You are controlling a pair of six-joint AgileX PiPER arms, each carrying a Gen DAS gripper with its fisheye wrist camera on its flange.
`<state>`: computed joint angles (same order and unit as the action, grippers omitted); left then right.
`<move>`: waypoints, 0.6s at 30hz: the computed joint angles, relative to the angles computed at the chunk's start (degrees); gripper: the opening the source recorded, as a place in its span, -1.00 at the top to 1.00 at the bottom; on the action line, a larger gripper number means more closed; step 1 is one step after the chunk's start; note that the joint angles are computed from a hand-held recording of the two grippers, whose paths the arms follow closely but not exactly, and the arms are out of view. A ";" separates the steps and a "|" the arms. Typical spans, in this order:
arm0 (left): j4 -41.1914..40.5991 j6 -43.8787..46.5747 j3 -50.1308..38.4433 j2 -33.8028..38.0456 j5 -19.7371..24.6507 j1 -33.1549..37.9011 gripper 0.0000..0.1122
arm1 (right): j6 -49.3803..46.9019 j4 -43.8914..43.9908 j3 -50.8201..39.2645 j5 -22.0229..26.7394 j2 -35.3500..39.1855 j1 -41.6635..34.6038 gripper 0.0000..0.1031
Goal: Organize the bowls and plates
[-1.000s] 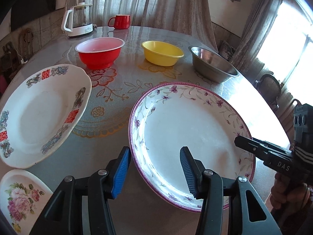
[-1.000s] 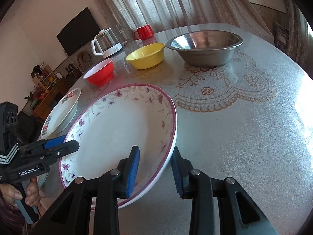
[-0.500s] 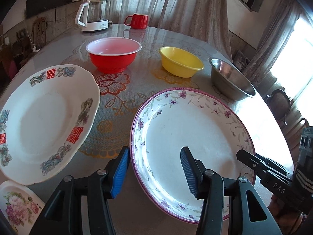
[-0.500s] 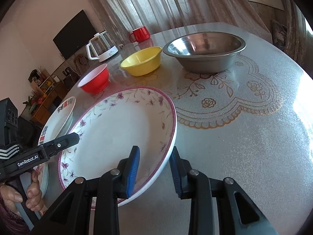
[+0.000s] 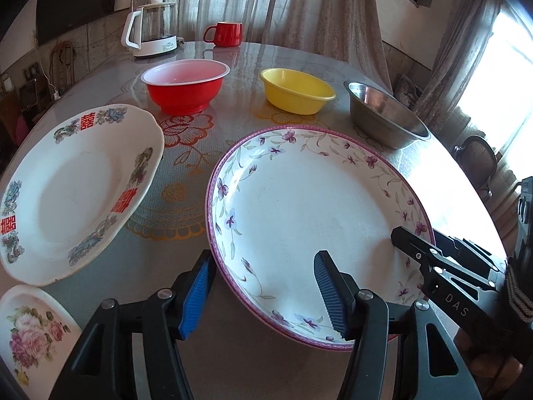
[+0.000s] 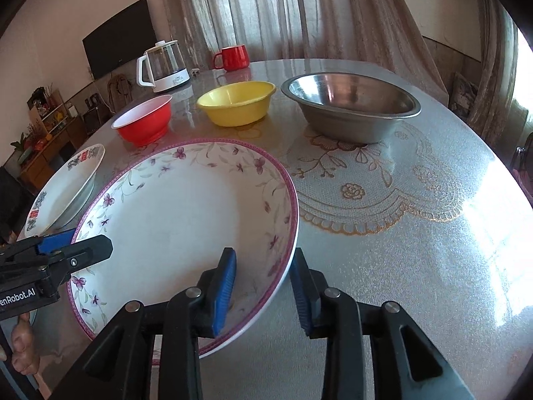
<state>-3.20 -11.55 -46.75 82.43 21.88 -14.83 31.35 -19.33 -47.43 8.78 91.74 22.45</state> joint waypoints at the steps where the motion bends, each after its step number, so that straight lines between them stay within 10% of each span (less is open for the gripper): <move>1: -0.77 0.76 0.11 -0.02 0.29 0.02 -0.05 | 3.70 -3.44 -0.03 0.39 -0.02 0.57 0.31; 12: -1.37 0.78 4.70 -4.51 -0.90 -0.68 -0.01 | -18.30 21.46 3.54 0.71 -4.07 -0.05 0.28; 18: -2.32 1.53 4.27 -4.24 -0.66 -0.34 0.13 | -1.93 8.25 1.05 4.17 -3.06 2.17 0.34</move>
<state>-5.52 -10.03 -42.48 78.19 21.23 -15.17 29.42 -11.08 -46.38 12.94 88.68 24.62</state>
